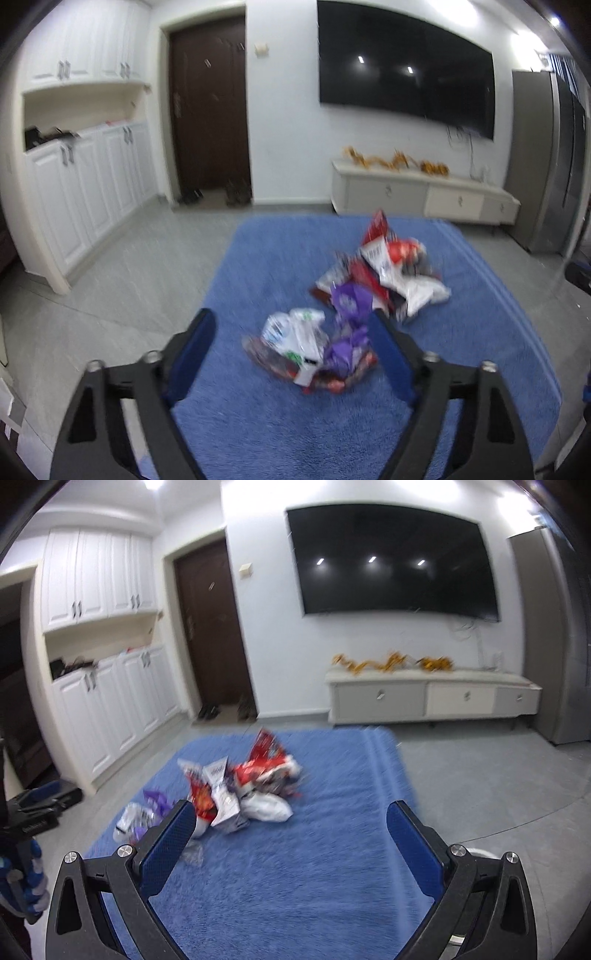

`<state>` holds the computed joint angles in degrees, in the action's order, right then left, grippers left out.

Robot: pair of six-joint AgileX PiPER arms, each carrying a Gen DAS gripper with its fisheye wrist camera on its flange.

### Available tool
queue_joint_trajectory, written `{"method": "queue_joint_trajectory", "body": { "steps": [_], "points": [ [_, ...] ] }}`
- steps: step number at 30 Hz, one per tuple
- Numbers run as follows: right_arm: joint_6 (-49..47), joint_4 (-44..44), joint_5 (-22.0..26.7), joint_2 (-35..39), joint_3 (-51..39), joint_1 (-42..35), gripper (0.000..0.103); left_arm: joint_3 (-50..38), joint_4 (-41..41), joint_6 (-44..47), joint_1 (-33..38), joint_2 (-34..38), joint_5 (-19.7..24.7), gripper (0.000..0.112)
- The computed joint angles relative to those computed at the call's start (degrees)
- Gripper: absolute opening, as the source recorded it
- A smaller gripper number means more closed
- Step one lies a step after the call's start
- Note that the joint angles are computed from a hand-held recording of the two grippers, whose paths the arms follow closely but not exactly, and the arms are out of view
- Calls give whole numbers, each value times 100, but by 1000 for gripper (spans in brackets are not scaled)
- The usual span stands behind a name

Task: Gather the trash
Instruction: 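Grasp the white plastic bag with the left tool while the right tool grasps the milk carton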

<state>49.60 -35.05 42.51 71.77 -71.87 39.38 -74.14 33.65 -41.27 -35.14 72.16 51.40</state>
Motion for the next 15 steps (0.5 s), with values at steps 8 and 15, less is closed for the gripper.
{"method": "queue_joint_trajectory", "body": {
  "steps": [8, 15],
  "points": [
    [-2818, 2851, -707, 1727, -1054, -863, 77, -270, -1633, 1457, 1003, 887, -517, 42],
    [-4109, 3881, 36, 3743, -3159, -1027, 62, -265, -2517, 2195, 1389, 1150, -643, 20]
  ]
}}
